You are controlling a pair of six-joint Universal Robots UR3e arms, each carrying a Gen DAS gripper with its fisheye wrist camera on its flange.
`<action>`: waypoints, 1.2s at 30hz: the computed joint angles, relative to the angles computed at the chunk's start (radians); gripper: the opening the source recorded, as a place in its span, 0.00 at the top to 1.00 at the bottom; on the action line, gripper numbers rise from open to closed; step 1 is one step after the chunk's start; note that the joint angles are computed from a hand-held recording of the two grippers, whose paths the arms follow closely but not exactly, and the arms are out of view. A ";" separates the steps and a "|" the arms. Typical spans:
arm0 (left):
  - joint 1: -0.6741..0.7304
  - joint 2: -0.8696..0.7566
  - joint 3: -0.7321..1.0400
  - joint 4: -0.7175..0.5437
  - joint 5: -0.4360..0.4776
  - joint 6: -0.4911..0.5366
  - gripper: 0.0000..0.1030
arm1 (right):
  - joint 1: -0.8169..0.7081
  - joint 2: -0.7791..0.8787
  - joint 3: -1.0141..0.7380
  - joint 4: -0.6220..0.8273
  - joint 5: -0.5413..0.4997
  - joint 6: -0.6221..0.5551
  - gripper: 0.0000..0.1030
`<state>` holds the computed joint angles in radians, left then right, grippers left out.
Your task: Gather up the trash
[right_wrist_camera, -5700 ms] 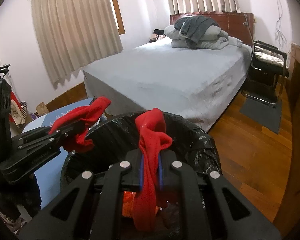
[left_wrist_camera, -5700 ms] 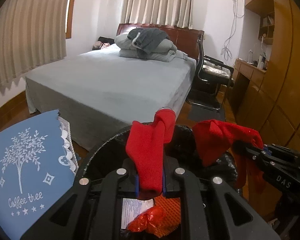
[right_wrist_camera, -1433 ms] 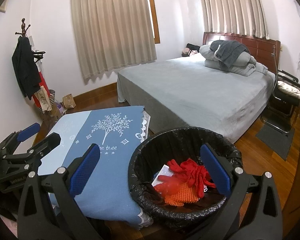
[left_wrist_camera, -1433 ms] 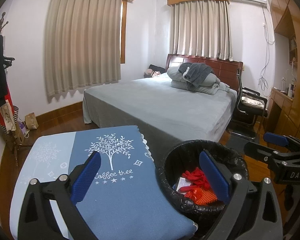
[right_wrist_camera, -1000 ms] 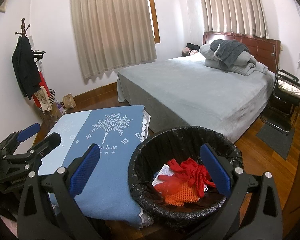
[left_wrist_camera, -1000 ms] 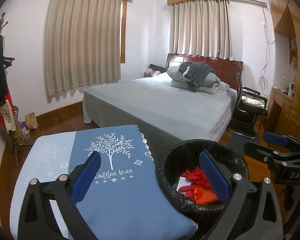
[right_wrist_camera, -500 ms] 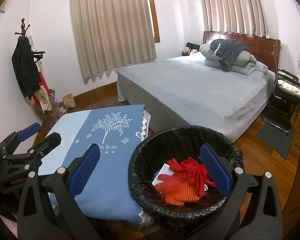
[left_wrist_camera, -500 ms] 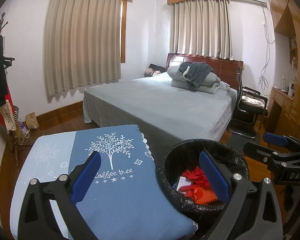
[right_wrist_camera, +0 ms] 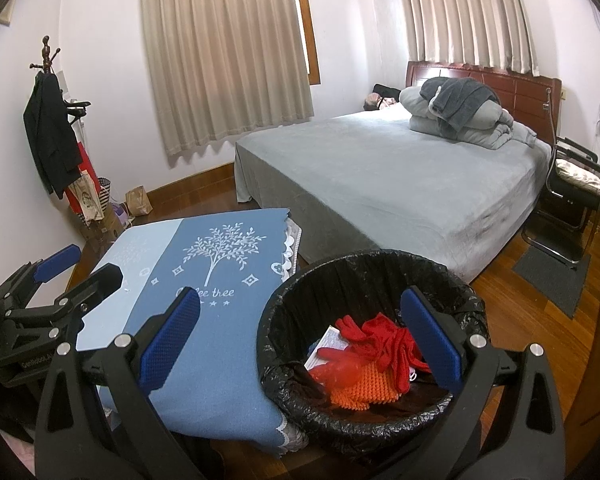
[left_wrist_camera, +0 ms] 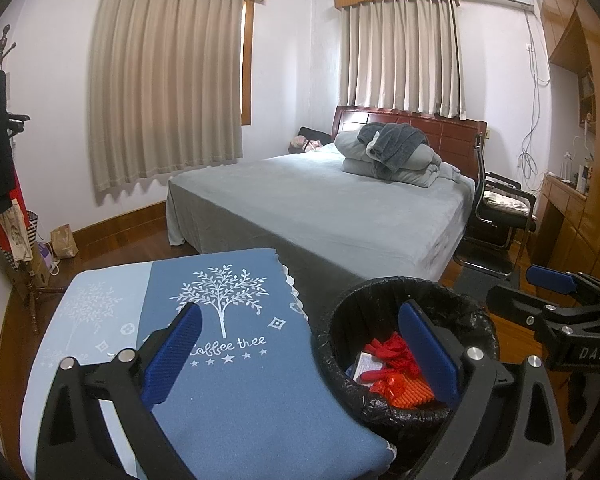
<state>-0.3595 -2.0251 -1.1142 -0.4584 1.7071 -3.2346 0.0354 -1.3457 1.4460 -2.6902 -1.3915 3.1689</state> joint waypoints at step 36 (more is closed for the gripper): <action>-0.001 0.016 -0.007 -0.014 0.001 -0.006 0.06 | 0.006 0.007 -0.020 0.017 -0.004 0.002 0.05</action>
<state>-0.3605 -2.0094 -1.1209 -0.4720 1.7084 -3.2403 0.0412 -1.3390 1.4257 -2.6731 -1.3957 3.1714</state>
